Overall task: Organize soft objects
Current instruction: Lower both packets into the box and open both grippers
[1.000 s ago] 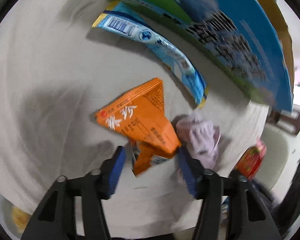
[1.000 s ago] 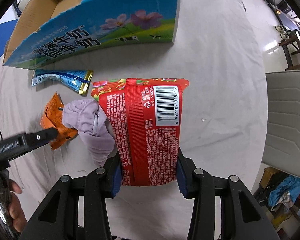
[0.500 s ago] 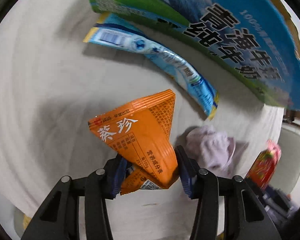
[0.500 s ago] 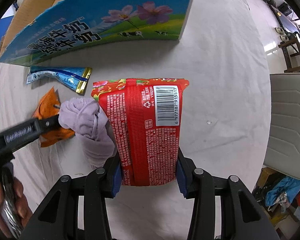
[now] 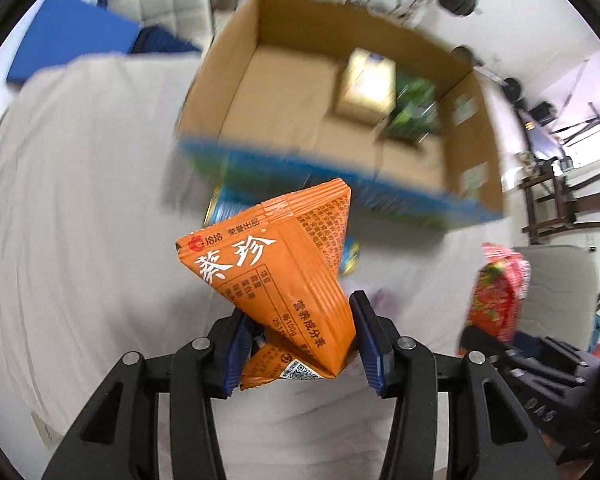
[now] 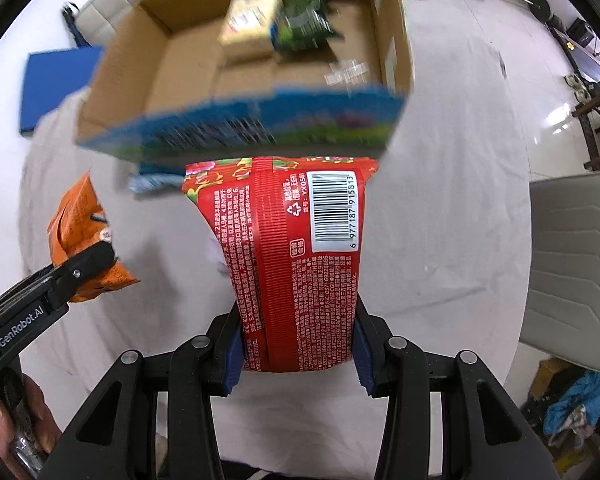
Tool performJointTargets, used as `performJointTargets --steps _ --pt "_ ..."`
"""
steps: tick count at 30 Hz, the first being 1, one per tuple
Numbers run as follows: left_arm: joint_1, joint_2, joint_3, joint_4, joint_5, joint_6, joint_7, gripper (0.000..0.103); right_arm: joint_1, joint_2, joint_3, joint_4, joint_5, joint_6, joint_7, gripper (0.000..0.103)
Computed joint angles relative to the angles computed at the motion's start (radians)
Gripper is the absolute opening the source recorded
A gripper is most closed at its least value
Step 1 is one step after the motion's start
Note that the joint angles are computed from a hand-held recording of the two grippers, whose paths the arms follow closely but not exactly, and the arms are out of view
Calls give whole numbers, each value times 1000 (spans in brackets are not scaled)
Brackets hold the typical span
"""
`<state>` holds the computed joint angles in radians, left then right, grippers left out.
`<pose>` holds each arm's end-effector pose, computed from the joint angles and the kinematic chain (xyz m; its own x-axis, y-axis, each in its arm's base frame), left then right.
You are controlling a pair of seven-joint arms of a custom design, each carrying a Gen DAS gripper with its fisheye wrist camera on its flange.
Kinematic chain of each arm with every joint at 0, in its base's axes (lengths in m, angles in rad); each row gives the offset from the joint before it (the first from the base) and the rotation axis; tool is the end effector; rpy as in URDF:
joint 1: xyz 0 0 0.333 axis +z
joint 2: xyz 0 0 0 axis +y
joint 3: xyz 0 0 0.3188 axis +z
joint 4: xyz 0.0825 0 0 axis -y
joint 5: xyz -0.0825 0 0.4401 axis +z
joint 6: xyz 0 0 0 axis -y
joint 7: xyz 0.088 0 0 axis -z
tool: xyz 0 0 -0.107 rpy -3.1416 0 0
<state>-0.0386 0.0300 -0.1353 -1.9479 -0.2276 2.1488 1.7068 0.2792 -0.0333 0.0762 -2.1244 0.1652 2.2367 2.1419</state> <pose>0.6230 -0.1184 0.4614 -0.2134 -0.9587 0.1879 -0.9665 0.1791 -0.1841 0.5584 0.2127 0.4143 -0.2940 -0.9362 -0.1925 -0.9509 0.3069 -0.0403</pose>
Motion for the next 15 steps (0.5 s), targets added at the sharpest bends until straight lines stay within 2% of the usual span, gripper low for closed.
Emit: performJointTargets --steps 6,10,15 --pt "11 99 -5 213 -4 -30 60 45 -17 19 -11 127 -54 -3 7 47" --pt "-3 253 -29 382 58 -38 18 45 -25 100 -25 248 -98 -30 15 47" --pt "-5 436 -45 606 122 -131 -9 45 -32 277 -53 448 -120 -113 21 47"
